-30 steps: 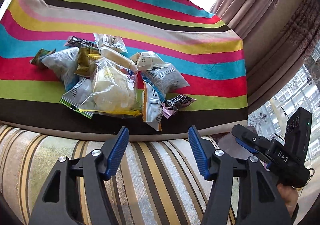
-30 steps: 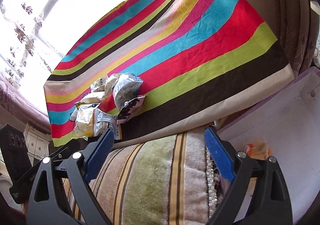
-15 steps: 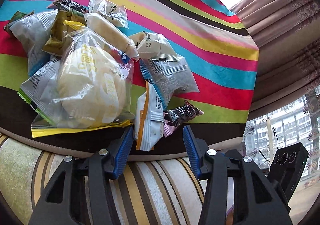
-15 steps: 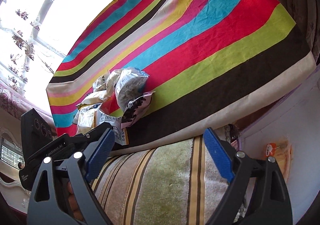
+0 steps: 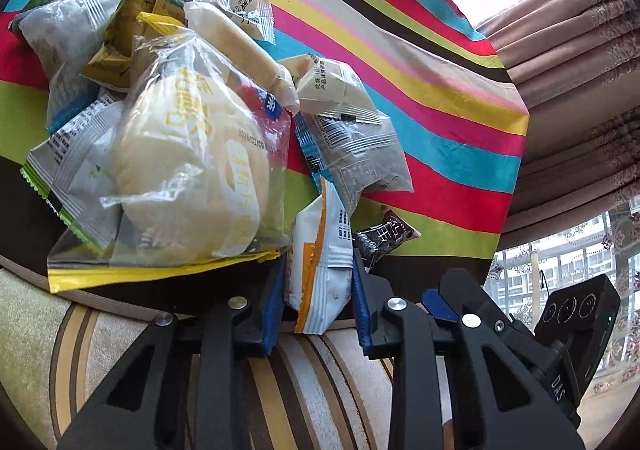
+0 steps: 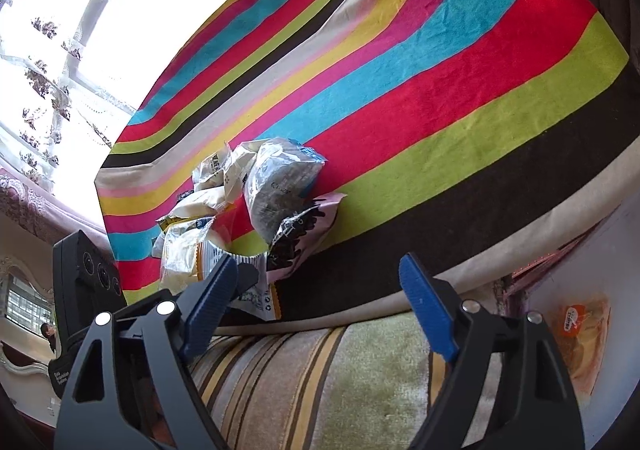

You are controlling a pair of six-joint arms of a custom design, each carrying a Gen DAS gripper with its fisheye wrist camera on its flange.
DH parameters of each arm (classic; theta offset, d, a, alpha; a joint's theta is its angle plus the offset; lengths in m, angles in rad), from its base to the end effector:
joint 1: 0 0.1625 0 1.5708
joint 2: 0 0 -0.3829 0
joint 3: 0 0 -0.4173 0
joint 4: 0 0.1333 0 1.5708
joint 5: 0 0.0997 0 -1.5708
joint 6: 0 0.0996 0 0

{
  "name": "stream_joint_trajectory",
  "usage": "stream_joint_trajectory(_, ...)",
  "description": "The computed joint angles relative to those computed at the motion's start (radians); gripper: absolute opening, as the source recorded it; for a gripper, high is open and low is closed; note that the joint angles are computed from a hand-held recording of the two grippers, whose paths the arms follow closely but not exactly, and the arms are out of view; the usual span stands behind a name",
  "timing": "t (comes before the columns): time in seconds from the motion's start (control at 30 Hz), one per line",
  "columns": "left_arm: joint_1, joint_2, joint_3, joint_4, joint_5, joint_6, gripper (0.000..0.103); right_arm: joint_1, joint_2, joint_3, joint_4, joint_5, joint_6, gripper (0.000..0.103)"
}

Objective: Organize snacks
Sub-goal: 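Grasp the white-orange chip bag with left tool while right tool grasps the chocolate bar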

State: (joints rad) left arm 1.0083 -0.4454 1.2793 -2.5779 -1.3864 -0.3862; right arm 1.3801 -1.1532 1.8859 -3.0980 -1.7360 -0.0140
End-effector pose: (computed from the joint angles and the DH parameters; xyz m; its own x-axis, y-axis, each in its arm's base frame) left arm -0.2670 -0.7077 -0.0608 -0.9838 0.1470 -0.1024 0.1670 0.9593 -0.2277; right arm 0.0000 -0.6166 0.2357 -0.9480 0.2925 0.1252 0.1195 0.6921 -0.7118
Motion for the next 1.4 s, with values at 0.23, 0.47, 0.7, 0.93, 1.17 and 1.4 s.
stream_joint_trajectory(0.23, -0.004, -0.024, 0.043, -0.019, -0.002, -0.009, 0.027, 0.008, 0.058, -0.077, 0.055, 0.005, 0.01, 0.066)
stream_joint_trajectory(0.47, -0.014, -0.06, 0.107, -0.062, -0.006, -0.004, 0.027, 0.037, 0.109, -0.137, 0.102, -0.069, 0.006, 0.061)
stream_joint_trajectory(0.7, -0.026, -0.088, 0.158, -0.107, 0.0, 0.009, 0.027, 0.056, 0.136, -0.164, 0.115, -0.138, -0.009, 0.054)
stream_joint_trajectory(0.93, -0.026, -0.1, 0.181, -0.13, 0.003, 0.012, 0.027, 0.088, 0.176, -0.207, 0.147, -0.218, -0.063, 0.033)
stream_joint_trajectory(1.17, -0.025, -0.119, 0.208, -0.147, -0.002, 0.023, 0.026, 0.066, 0.136, -0.152, 0.095, -0.152, -0.059, 0.021)
stream_joint_trajectory(1.4, -0.033, -0.122, 0.213, -0.156, 0.006, 0.034, 0.026, 0.045, 0.08, -0.085, 0.058, -0.103, -0.065, 0.019)
